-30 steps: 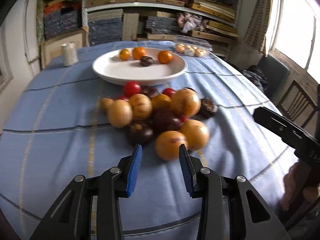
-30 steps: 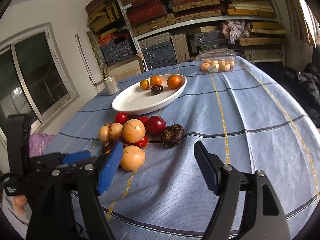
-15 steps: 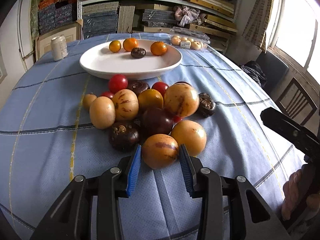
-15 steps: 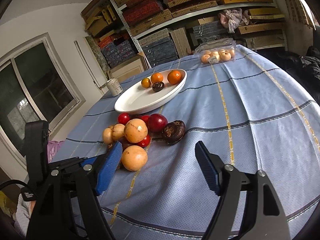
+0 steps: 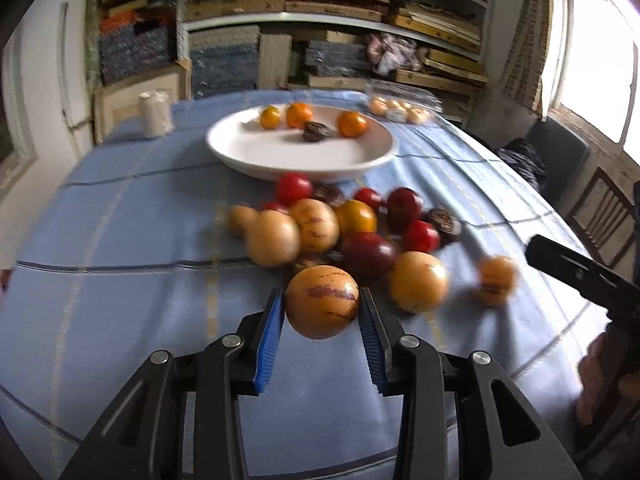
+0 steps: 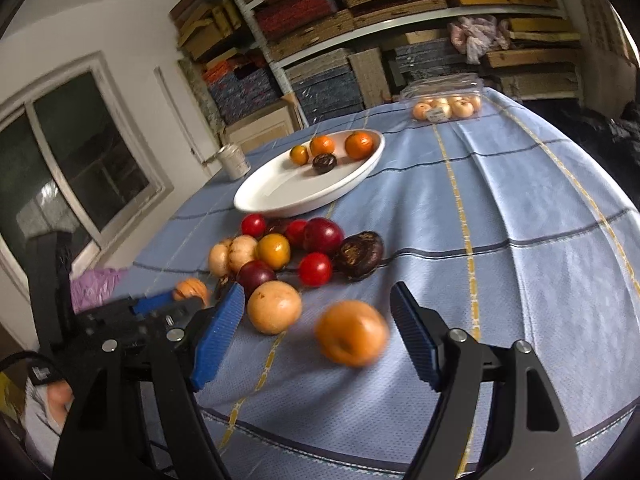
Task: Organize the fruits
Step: 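Grasp a mottled yellow fruit with the left gripper while the right gripper grasps a tan fruit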
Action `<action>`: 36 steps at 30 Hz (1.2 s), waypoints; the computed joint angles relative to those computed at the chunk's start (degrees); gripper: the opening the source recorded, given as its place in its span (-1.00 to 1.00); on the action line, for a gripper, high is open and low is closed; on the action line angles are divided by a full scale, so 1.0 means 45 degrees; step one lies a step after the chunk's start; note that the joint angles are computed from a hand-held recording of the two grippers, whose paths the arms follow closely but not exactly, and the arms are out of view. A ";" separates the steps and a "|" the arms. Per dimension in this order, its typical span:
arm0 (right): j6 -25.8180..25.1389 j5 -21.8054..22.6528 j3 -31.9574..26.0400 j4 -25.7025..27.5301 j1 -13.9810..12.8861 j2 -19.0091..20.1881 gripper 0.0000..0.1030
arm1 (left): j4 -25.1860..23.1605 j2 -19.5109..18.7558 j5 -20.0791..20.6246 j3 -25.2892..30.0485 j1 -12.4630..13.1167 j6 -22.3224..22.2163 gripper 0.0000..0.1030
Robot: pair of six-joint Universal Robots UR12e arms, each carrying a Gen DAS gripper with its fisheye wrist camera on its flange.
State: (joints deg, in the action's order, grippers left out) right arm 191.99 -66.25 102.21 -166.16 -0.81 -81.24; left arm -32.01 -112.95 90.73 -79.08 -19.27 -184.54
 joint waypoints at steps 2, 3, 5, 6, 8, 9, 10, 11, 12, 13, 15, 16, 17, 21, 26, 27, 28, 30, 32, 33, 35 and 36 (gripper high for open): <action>-0.0305 -0.0191 -0.0111 0.0335 0.0102 0.0016 0.42 | 0.0089 0.0094 0.0069 -0.0117 0.0133 -0.0219 -0.27; -0.0367 -0.0290 -0.0168 0.0552 0.0131 0.0023 0.43 | 0.0105 0.0134 -0.0010 -0.0178 0.0212 -0.0348 -0.27; -0.0831 -0.0943 -0.0363 0.1653 0.0280 -0.0029 0.43 | 0.0166 0.0210 -0.0083 -0.0313 0.0332 -0.0531 -0.27; -0.0953 -0.1158 -0.0356 0.1755 0.0308 -0.0065 0.43 | 0.0187 0.0244 -0.0170 -0.0383 0.0386 -0.0549 -0.27; -0.1492 -0.1915 -0.0334 0.2232 0.0422 -0.0179 0.43 | 0.0221 0.0270 -0.0267 -0.0450 0.0425 -0.0562 -0.27; -0.1699 -0.2283 -0.0289 0.2410 0.0478 -0.0224 0.43 | 0.0251 0.0287 -0.0343 -0.0497 0.0443 -0.0584 -0.27; -0.1754 -0.2324 -0.0288 0.2802 0.0441 -0.0257 0.43 | 0.0251 0.0276 -0.0463 -0.0494 0.0469 -0.0602 -0.27; -0.1729 -0.2306 -0.0259 0.2899 0.0400 -0.0279 0.43 | 0.0265 0.0277 -0.0545 -0.0501 0.0489 -0.0596 -0.27; -0.1713 -0.2340 -0.0219 0.2896 0.0370 -0.0301 0.40 | 0.0300 0.0282 -0.0612 -0.0511 0.0495 -0.0594 -0.27; -0.1792 -0.2709 -0.0251 0.2993 0.0423 -0.0299 0.36 | 0.0330 0.0278 -0.0635 -0.0514 0.0501 -0.0585 -0.27; -0.1970 -0.2797 -0.0316 0.3224 0.0421 -0.0271 0.11 | 0.0347 0.0275 -0.0676 -0.0523 0.0516 -0.0590 -0.27; -0.2104 -0.2767 -0.0379 0.3439 0.0430 -0.0242 0.06 | 0.0330 0.0276 -0.0673 -0.0521 0.0516 -0.0612 -0.27; -0.2230 -0.2812 -0.0422 0.3606 0.0454 -0.0221 -0.02 | 0.0303 0.0277 -0.0702 -0.0516 0.0530 -0.0648 -0.27; -0.2701 -0.3167 -0.0443 0.3920 0.0627 -0.0238 -0.04 | 0.0266 0.0284 -0.0708 -0.0524 0.0544 -0.0750 -0.27; -0.2792 -0.3167 -0.0129 0.3946 0.0571 -0.0508 -0.03 | 0.0234 0.0278 -0.0654 -0.0516 0.0531 -0.0694 -0.27; -0.2830 -0.3233 -0.0110 0.3963 0.0572 -0.0520 -0.03 | 0.0216 0.0278 -0.0631 -0.0511 0.0526 -0.0673 -0.27; -0.2847 -0.3152 -0.0108 0.4052 0.0538 -0.0519 -0.03 | 0.0225 0.0279 -0.0605 -0.0520 0.0516 -0.0671 -0.27; -0.2869 -0.3019 -0.0114 0.4218 0.0494 -0.0526 -0.09 | 0.0228 0.0281 -0.0556 -0.0519 0.0503 -0.0656 -0.27; -0.3052 -0.2996 -0.0048 0.4089 0.0520 -0.0548 -0.16 | 0.0130 0.0268 -0.0480 -0.0462 0.0484 -0.0532 -0.27; -0.3096 -0.3068 -0.0031 0.4039 0.0545 -0.0555 -0.16 | 0.0048 0.0255 -0.0494 -0.0405 0.0489 -0.0453 -0.27; -0.3230 -0.2934 0.0005 0.3950 0.0543 -0.0576 -0.16 | -0.0092 0.0210 -0.0445 -0.0227 0.0474 -0.0270 -0.27; -0.3176 -0.2884 0.0011 0.3906 0.0528 -0.0589 -0.16 | -0.0130 0.0166 -0.0257 -0.0061 0.0463 -0.0070 -0.27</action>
State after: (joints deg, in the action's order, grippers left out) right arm 177.69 -79.23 102.25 -148.59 1.57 -83.89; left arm -32.60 -112.20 89.57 -79.36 -17.19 -184.86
